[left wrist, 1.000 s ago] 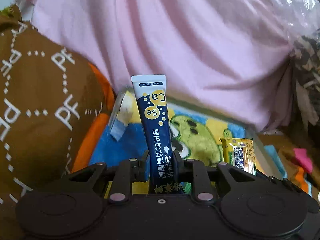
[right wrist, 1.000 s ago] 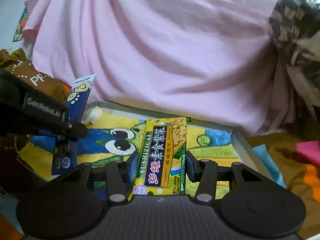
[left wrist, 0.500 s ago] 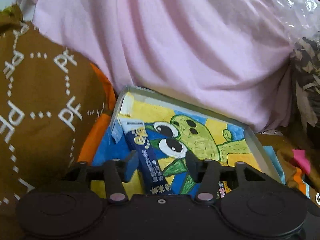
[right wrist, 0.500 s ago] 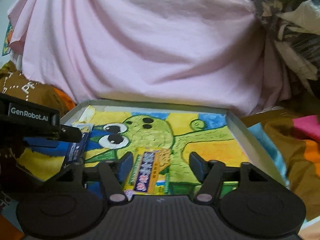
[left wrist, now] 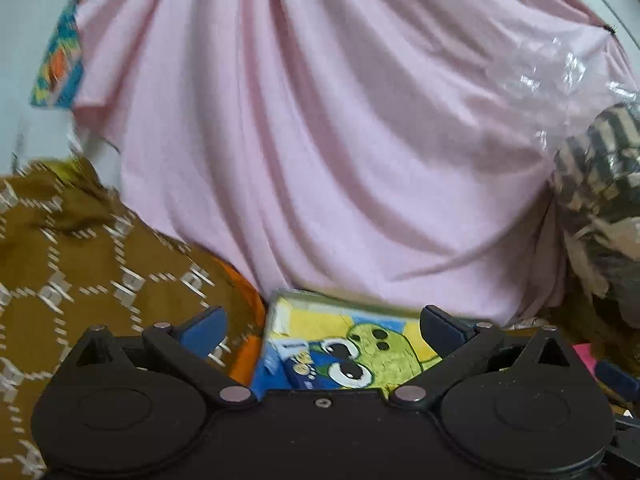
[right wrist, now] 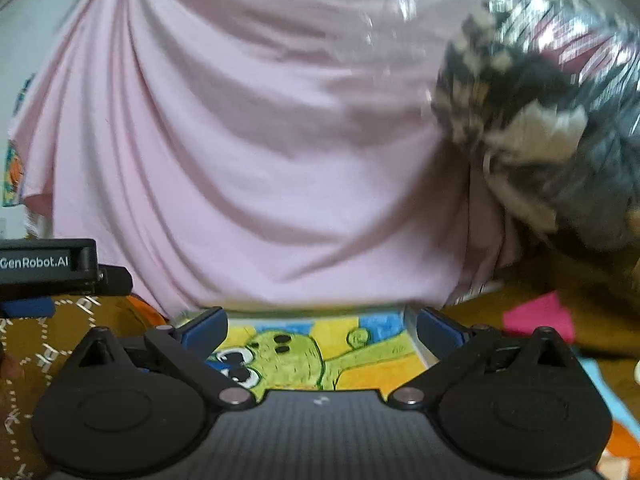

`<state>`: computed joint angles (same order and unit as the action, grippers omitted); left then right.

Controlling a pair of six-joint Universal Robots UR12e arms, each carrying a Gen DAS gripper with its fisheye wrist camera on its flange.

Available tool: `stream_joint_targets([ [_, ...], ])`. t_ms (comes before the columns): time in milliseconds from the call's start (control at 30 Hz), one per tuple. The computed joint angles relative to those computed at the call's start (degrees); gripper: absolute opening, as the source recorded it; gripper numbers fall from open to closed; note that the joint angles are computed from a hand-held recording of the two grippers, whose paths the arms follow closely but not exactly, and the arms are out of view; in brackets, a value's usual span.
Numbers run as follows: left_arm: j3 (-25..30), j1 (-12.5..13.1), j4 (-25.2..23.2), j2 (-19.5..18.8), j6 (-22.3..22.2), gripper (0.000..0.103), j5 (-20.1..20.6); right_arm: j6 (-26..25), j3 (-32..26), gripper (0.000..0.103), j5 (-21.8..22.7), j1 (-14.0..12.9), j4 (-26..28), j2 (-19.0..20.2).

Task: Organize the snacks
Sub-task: 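Open both tools to release the packs and lift away, then move both tools back over the remaining snacks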

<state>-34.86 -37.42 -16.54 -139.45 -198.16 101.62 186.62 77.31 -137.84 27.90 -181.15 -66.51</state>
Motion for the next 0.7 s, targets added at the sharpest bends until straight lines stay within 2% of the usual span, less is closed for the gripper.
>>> stream_joint_targets([
  [100,-4.3,-0.6,1.6,2.9,0.5,0.102,2.2,-2.0,0.6,0.103,-0.3,1.1,-1.7,-1.0],
  [267,-12.4,-1.0,4.8,8.0,-1.7,0.102,4.9,-5.2,2.6,0.103,-0.8,2.9,-4.6,-3.0],
  [500,-23.8,-2.1,8.6,14.2,0.3,0.102,9.6,-5.2,5.7,0.103,-2.0,5.2,-5.9,-5.4],
  [600,-27.6,-2.4,6.2,16.4,0.0,0.102,11.1,-6.1,7.4,0.103,-3.5,6.4,-6.1,-6.3],
  [700,-30.8,-2.3,1.3,18.7,-5.5,0.102,10.5,-4.5,9.5,0.103,-3.9,7.5,-3.7,-7.8],
])
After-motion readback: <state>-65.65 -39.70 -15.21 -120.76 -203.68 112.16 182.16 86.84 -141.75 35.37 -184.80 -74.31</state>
